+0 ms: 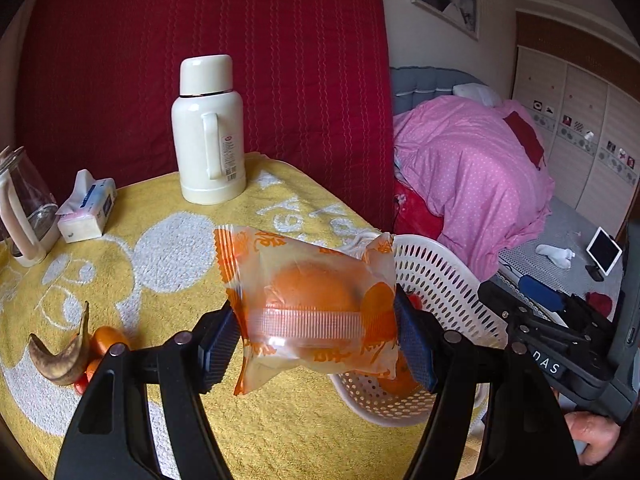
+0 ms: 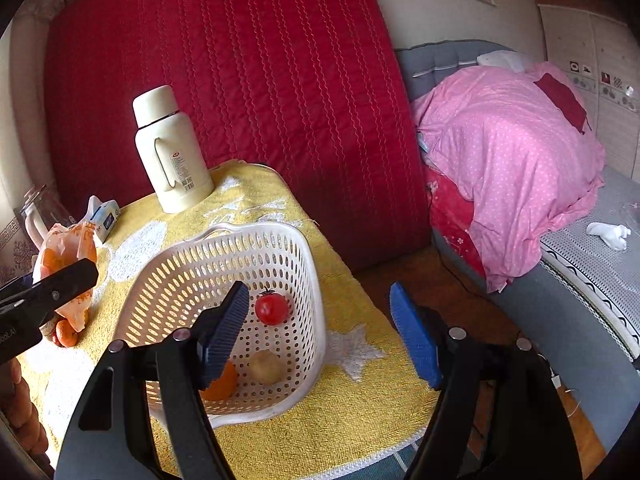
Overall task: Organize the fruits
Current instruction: 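Carry the mesh bag into the white basket with the left tool and release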
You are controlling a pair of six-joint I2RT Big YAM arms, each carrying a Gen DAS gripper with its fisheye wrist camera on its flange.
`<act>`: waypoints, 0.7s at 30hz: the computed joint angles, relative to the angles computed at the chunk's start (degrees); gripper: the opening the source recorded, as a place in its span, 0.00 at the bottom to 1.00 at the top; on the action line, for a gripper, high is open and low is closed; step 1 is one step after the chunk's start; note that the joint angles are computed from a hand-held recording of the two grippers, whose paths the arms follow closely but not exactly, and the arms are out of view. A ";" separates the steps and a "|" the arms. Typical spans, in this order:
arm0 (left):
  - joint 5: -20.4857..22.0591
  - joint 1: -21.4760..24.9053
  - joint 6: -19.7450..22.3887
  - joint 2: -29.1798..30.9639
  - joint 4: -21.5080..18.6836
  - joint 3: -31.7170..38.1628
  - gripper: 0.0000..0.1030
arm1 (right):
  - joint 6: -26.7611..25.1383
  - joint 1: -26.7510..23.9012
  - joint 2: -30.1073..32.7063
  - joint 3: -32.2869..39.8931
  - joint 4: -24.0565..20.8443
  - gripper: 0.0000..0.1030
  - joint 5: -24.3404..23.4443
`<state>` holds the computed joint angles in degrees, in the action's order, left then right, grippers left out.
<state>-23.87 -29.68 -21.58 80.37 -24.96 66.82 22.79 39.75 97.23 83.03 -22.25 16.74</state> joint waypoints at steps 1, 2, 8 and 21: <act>0.35 -0.05 0.35 0.53 0.05 0.39 0.68 | 0.06 -0.10 0.00 0.00 -0.06 0.72 0.02; 0.76 0.03 0.66 1.15 0.07 0.84 0.68 | 0.15 -0.14 0.08 0.10 -0.12 0.72 0.07; 3.76 0.69 1.17 4.01 -0.30 2.73 0.68 | 0.34 -0.36 -0.04 -0.08 -0.14 0.72 0.04; 7.10 1.17 2.95 5.60 1.97 3.10 0.82 | 0.39 -0.39 0.29 0.02 -0.22 0.72 -0.06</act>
